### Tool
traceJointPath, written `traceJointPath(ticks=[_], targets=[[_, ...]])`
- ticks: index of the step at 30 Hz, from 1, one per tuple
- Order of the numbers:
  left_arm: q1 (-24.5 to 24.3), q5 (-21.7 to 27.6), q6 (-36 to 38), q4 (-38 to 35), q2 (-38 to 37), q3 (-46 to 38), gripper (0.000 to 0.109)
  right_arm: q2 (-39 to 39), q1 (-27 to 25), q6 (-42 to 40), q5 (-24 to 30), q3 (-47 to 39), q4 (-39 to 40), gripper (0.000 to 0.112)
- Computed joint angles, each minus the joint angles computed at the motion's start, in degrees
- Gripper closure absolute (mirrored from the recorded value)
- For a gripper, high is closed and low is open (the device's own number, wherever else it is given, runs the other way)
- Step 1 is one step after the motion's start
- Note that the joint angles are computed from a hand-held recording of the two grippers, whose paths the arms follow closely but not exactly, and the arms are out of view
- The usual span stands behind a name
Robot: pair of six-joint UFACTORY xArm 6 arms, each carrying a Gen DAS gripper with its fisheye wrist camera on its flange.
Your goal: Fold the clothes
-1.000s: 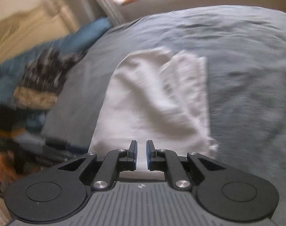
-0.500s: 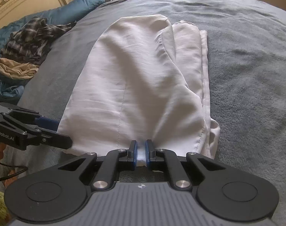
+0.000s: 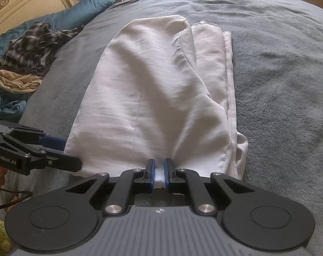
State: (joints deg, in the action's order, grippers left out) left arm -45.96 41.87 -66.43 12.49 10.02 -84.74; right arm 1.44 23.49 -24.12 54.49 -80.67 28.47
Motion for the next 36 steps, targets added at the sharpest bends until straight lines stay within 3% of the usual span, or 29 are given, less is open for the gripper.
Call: traceJointPath(ticks=[36], targets=[[-0.4, 0.7, -1.0, 2.0, -1.6, 0.4, 0.045, 0.4, 0.1, 0.1, 0.6, -0.6, -0.6, 0.103]])
